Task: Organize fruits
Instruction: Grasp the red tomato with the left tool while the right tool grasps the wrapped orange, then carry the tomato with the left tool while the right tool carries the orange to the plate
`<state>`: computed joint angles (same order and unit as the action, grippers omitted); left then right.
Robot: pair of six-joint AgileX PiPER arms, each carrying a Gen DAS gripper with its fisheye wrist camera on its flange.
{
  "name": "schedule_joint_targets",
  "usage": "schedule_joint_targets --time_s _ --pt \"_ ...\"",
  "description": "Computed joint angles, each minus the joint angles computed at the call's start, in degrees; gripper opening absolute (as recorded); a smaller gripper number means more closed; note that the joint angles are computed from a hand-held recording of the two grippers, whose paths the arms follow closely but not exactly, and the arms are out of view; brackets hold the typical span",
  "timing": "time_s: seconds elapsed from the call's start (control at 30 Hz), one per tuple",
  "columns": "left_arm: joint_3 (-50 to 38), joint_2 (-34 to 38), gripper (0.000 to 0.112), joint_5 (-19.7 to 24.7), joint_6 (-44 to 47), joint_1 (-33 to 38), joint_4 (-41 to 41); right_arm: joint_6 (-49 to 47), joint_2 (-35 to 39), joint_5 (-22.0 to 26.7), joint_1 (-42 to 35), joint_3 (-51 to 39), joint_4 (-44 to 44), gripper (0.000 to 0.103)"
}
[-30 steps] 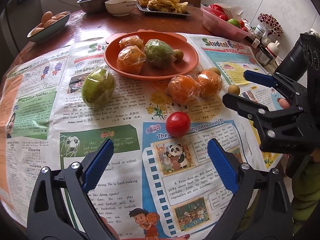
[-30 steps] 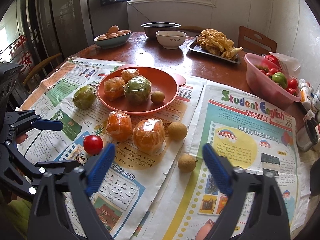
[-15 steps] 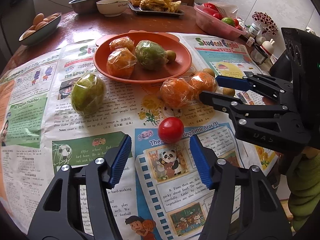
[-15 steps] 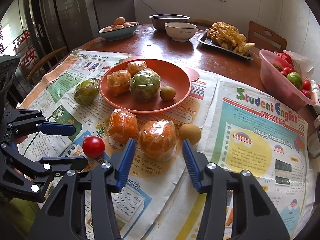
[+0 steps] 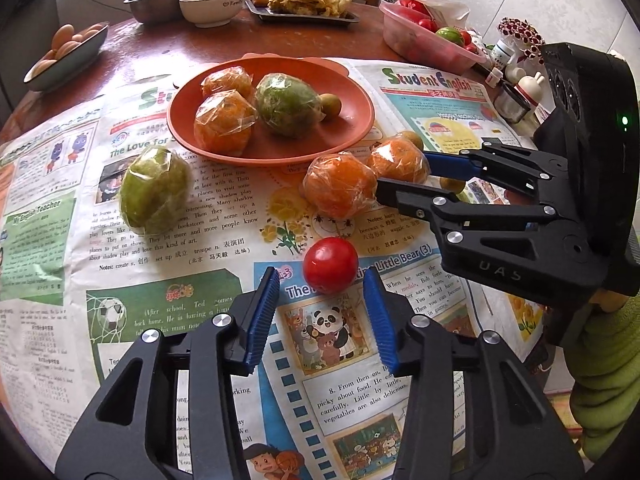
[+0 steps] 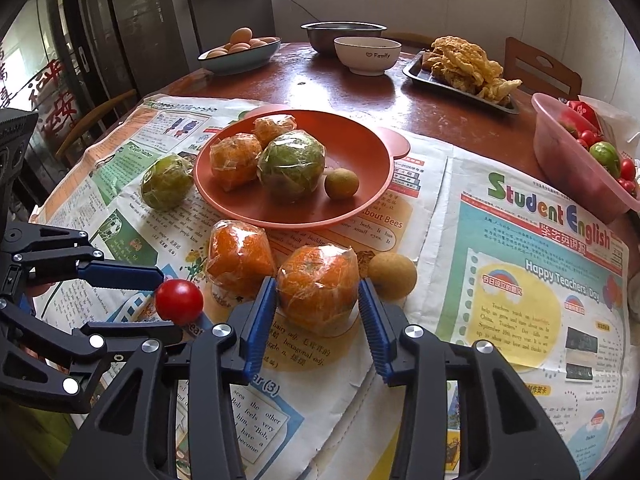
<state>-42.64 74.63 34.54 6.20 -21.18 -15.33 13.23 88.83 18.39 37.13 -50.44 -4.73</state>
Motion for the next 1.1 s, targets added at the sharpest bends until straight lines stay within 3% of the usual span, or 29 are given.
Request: schedule_joint_targets --time_s 0.27,0.63,1.1 --pt "-0.8 1.3 0.021 0.2 1.9 -0.2 -1.6 -1.1 -0.2 -0.2 -0.3 0.2 1.2 0.04" --pt "-1.3 1.7 0.02 0.3 1.6 -0.4 -1.1 -1.2 -2.3 -0.3 -0.5 1.8 1.6 0.04" --pt "-3.6 -2.1 0.02 3.7 1.4 3.2 0.7 -0.5 -6.3 1.3 -0.9 1.5 0.7 0.04"
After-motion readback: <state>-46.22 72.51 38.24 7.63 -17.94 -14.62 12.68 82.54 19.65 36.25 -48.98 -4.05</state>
